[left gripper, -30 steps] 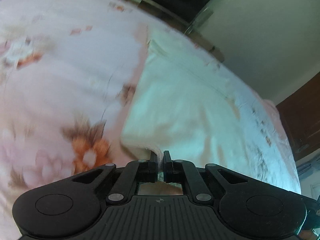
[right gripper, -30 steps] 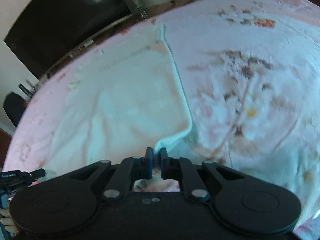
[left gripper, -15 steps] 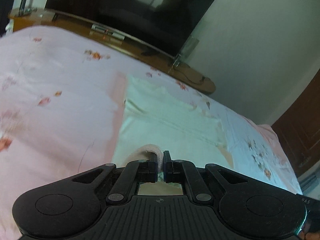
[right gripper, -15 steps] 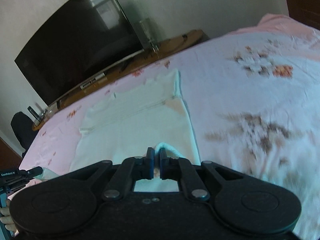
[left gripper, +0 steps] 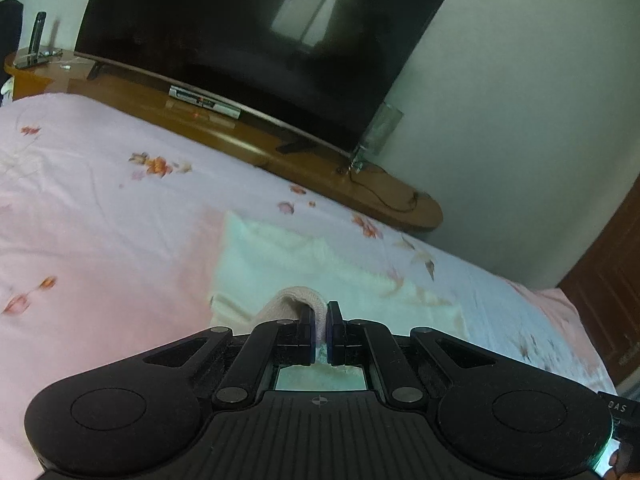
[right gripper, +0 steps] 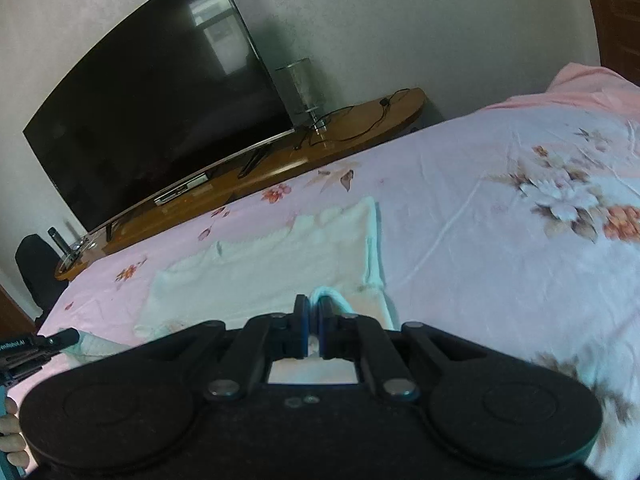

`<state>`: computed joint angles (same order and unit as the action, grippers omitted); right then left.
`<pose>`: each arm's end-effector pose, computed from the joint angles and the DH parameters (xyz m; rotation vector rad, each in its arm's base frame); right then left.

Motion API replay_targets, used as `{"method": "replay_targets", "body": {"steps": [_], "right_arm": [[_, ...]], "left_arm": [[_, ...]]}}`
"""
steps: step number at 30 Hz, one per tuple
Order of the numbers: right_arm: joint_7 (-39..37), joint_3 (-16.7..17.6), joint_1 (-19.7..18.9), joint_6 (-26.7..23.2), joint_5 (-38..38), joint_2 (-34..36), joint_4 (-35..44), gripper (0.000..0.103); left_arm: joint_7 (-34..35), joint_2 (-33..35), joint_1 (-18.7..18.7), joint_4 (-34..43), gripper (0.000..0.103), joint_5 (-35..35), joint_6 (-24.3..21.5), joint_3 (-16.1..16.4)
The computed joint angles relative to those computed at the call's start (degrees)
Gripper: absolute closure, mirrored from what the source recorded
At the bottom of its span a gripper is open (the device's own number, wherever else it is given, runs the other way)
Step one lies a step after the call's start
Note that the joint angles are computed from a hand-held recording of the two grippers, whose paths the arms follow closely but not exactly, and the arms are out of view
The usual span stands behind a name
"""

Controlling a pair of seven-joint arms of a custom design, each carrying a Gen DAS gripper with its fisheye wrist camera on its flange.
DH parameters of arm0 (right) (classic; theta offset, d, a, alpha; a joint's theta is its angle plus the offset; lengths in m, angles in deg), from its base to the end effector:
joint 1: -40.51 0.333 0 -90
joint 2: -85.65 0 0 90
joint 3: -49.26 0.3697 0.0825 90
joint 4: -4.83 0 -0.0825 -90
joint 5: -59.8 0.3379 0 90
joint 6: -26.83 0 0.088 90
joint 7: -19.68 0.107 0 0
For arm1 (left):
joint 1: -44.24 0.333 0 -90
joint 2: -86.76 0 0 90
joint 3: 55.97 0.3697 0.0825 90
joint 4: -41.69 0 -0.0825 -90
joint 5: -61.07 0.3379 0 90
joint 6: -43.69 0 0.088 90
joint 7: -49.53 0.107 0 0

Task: Fold small clothes
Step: 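Lift the hem with both grippers and carry it over toward the collar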

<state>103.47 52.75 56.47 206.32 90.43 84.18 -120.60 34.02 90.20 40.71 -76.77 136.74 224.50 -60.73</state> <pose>0.5149 0.1352 0.5863 -1.4944 1.6247 -0.4530 0.5185 -0.1620 0.5520 -2.0089 1.3734 -1.2308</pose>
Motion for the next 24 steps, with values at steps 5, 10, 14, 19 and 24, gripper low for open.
{"method": "replay_targets", "body": {"steps": [5, 10, 14, 19, 24], "right_arm": [[-2.75, 0.50, -1.19, 0.01, 0.76, 7.61, 8.59, 0.097], [0.28, -0.83, -1.81, -2.13, -3.70, 15.86, 18.53, 0.097], [4.44, -1.53, -2.81, -5.89, -5.21, 22.72, 27.30, 0.097], [8.59, -4.46, -1.56, -9.36, -10.39, 29.27, 35.31, 0.098], [12.18, -6.62, -0.66, -12.99, -14.74, 33.94, 41.37, 0.098]], "left_arm": [[-1.54, 7.29, -1.70, 8.45, 0.099, 0.07, -2.55, 1.65], [1.99, 14.27, -3.56, 16.26, 0.099, -4.71, -4.08, 3.79], [9.24, 19.66, -3.56, 21.45, 0.099, -13.46, -6.08, 3.37], [17.87, 25.22, -4.22, 27.79, 0.099, -21.54, -9.71, 3.03], [26.52, 29.43, -5.06, 32.92, 0.099, -28.52, -13.25, 2.81]]}}
